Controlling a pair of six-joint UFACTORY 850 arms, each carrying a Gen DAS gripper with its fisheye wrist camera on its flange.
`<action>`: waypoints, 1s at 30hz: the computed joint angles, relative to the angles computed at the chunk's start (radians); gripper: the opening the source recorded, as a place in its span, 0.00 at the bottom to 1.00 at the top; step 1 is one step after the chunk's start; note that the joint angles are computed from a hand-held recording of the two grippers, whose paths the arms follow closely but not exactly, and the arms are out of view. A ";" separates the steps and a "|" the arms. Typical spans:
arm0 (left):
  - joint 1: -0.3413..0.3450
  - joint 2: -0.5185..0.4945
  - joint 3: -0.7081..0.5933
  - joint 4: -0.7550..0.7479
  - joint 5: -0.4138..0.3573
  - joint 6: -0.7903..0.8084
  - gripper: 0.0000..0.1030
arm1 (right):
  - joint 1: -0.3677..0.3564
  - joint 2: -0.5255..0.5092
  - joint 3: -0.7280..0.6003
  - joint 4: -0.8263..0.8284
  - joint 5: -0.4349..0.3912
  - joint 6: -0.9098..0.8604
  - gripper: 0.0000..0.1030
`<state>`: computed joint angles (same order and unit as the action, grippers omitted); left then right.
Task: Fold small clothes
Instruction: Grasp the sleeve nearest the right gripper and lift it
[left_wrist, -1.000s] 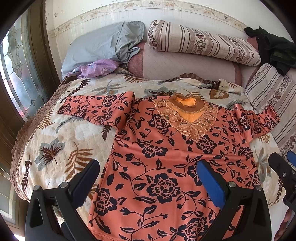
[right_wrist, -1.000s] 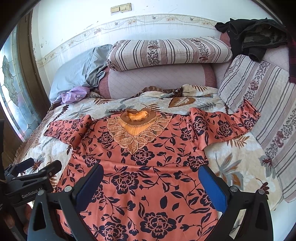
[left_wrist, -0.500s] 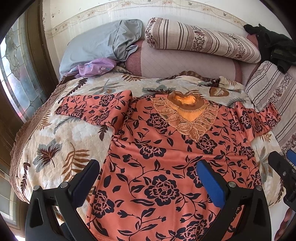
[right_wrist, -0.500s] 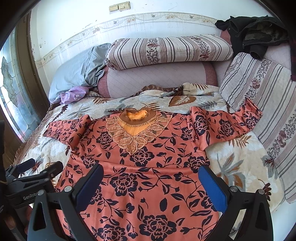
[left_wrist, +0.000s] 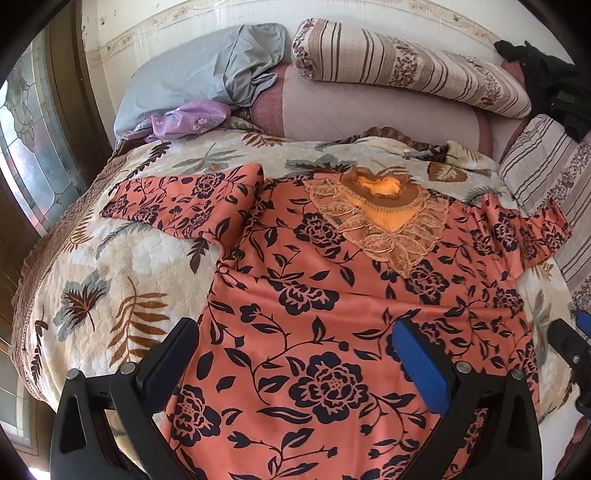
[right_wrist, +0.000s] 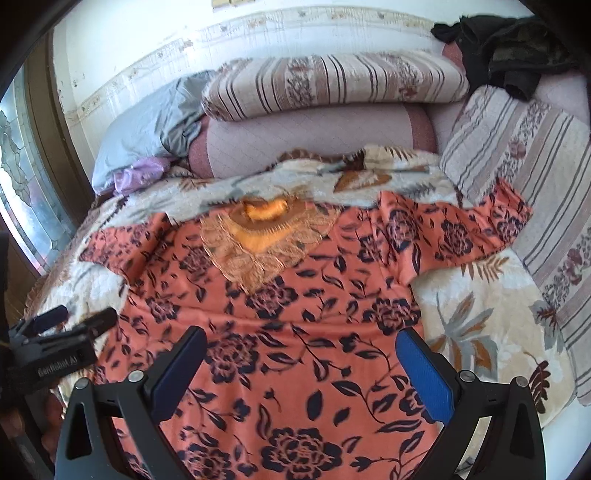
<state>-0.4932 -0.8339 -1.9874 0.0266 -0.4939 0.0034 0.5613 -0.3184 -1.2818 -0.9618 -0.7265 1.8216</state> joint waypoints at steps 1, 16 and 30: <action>0.001 -0.031 -0.029 0.023 -0.020 -0.022 1.00 | -0.013 0.020 0.043 -0.004 0.044 0.019 1.00; 0.010 -0.246 -0.162 0.040 0.053 -0.059 1.00 | -0.540 0.252 0.408 -0.232 0.158 0.269 0.78; 0.014 -0.237 -0.126 0.010 0.122 -0.035 1.00 | -0.707 -0.175 -0.055 0.096 -0.176 -0.488 0.07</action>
